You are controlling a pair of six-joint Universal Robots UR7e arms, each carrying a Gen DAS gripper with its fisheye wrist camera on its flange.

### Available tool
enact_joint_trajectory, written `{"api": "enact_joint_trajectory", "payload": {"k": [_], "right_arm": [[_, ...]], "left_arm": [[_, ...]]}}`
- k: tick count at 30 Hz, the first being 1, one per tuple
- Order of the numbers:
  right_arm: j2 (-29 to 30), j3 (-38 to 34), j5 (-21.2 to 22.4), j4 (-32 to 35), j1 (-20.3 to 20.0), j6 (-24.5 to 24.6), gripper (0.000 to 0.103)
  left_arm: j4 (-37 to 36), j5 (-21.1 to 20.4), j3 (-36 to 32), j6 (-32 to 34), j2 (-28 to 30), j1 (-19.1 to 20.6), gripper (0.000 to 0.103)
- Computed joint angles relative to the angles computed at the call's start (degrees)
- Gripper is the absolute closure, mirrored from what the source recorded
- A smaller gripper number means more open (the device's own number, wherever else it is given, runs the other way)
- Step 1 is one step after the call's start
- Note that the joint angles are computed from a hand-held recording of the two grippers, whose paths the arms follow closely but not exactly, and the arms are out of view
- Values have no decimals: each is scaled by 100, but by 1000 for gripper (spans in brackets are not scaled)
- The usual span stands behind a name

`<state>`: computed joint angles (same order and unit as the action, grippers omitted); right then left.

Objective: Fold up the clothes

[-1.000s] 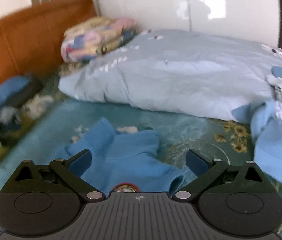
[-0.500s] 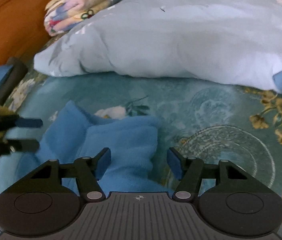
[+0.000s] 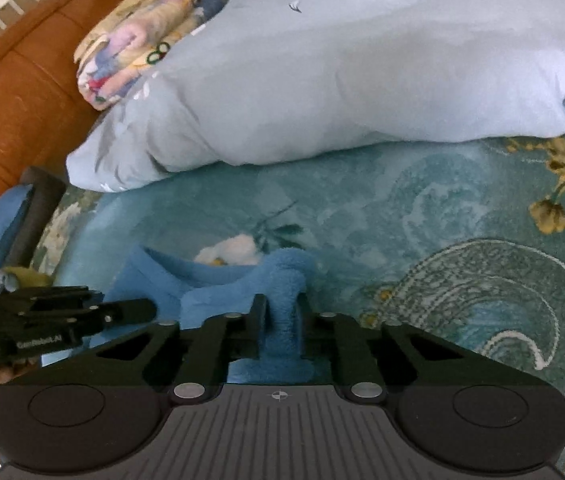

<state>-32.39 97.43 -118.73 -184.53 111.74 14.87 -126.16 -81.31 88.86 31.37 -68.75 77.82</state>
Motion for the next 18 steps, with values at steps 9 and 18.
{"api": "enact_joint_trajectory", "payload": {"k": [9, 18], "right_arm": [[-261, 294, -578, -465, 703, -187, 95], [-672, 800, -1183, -480, 1824, 279, 95]], "left_arm": [[-278, -409, 592, 87, -959, -267, 96], [274, -873, 1303, 361, -2611, -531, 96]]}}
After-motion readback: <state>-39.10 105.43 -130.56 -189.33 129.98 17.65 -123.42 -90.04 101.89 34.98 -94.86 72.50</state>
